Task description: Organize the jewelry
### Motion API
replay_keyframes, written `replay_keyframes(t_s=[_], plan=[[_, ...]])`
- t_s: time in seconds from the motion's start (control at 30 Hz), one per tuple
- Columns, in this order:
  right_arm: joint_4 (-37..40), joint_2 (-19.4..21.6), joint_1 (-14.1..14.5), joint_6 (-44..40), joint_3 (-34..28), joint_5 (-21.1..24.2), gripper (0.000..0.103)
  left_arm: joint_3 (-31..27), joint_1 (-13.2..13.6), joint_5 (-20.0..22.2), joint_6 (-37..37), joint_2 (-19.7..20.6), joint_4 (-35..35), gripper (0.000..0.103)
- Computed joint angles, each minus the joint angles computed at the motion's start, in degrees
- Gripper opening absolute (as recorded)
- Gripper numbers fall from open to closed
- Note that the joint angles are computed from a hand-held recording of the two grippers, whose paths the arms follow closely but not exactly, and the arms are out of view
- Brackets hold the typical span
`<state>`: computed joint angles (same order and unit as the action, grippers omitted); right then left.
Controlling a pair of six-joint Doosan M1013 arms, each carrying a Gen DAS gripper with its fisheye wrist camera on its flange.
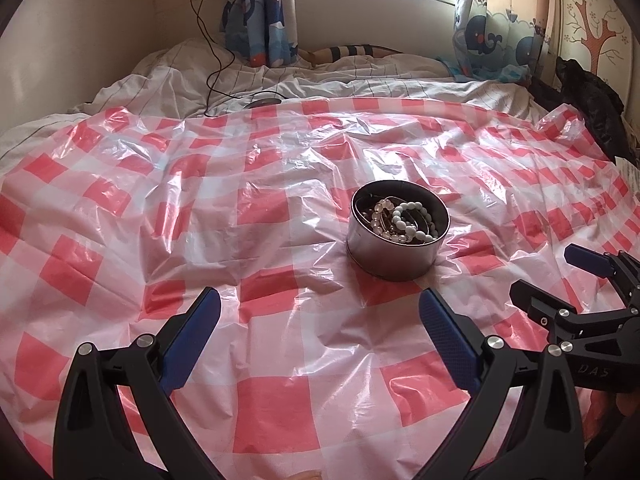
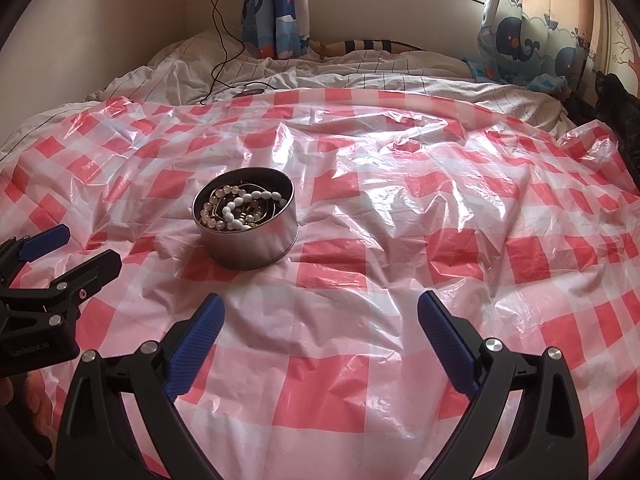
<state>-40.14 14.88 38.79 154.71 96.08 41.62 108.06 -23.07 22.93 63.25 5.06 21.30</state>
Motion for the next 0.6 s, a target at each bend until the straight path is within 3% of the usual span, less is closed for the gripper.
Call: replay_keyframes(t_s=[0.6], plan=[[0.57, 0.17, 0.07, -0.66, -0.09, -0.06, 0.094, 0.02, -0.27, 0.05, -1.74, 0.13, 1.4, 0.095]])
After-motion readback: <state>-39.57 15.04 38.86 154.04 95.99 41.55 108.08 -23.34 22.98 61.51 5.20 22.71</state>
